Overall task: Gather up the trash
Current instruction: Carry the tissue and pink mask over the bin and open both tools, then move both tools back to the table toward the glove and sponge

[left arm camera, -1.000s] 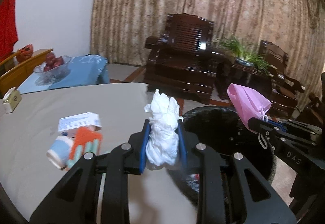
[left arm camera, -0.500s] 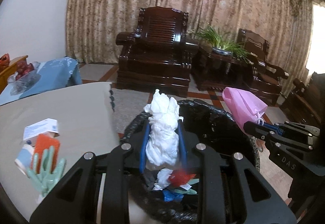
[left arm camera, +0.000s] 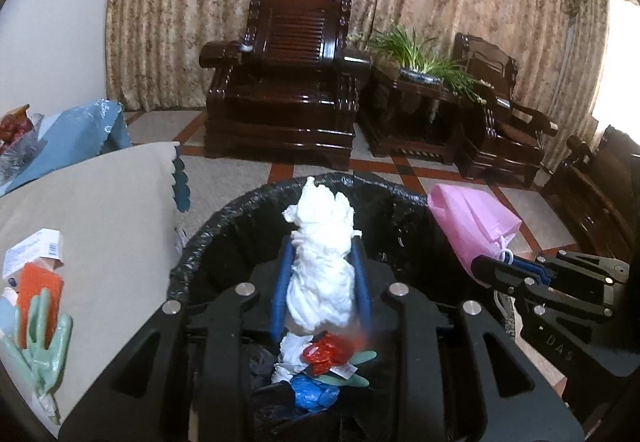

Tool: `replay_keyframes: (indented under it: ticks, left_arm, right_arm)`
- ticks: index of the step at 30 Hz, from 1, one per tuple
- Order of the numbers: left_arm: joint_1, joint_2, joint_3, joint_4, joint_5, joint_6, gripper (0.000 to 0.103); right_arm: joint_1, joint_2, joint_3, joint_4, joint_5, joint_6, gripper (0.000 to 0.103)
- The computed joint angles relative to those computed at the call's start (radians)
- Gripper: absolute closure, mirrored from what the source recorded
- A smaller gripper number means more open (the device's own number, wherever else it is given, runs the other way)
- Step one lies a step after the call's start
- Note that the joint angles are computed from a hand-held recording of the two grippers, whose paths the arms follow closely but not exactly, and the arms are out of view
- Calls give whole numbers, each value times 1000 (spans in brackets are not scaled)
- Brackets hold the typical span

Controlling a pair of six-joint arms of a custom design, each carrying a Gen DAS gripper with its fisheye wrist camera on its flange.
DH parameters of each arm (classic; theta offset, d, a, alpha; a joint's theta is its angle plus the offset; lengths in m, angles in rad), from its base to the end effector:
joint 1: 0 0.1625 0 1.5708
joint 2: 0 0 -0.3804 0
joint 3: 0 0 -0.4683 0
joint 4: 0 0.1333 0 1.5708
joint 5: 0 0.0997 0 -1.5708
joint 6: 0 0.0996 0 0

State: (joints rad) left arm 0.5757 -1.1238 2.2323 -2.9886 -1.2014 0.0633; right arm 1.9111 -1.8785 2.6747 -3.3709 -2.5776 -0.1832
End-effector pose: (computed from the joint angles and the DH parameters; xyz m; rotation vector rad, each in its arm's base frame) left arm -0.3244 -0.4123 0.0283 1.3820 2.5293 -0.6431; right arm 0.1500 -0.2766 0.2458 -0.0648 -2.0393 1.1530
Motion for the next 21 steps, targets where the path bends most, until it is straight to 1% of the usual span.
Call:
replay_keyframes:
  ticks: [2, 3, 4, 5, 7, 8, 9, 10, 11, 12, 14, 17, 21]
  left_arm:
    - [11, 7, -10, 11, -24, -2, 57]
    - [16, 7, -13, 16, -35, -5, 46]
    - [20, 5, -12, 15, -41, -8, 39]
    - [22, 4, -12, 14, -48, -10, 37]
    - [27, -3, -10, 17, -51, -12, 28]
    - [28, -6, -9, 16, -47, -12, 26]
    - [31, -14, -5, 13, -43, -10, 22]
    - [32, -21, -1, 12, -39, -8, 22]
    - [34, -28, 0, 13, -34, -5, 20]
    - [35, -43, 7, 12, -24, -1, 17]
    - [34, -72, 21, 11, 1, 4, 14]
    - [39, -146, 56, 12, 52, 11, 12]
    - [52, -248, 96, 33, 117, 5, 11]
  right_arm:
    - [-18, -3, 7, -3, 5, -7, 92]
    - [-25, -4, 7, -2, 10, -11, 91]
    - [-30, -3, 10, -4, 10, -13, 84]
    - [-32, -2, 12, -7, 8, -13, 78]
    - [-39, -1, 18, -16, 3, -11, 47]
    - [-35, 7, 20, -33, -8, -8, 38]
    - [-34, 15, 18, -44, -17, -10, 21]
    - [-22, 38, 12, -75, -42, -14, 9]
    - [-5, 72, 5, -126, -66, -26, 7]
    - [5, 78, 4, -142, -69, -31, 6]
    - [28, 87, 0, -146, -70, -22, 6]
    - [55, 112, -17, -158, -75, -22, 6]
    - [112, 198, -63, -202, -82, -28, 6]
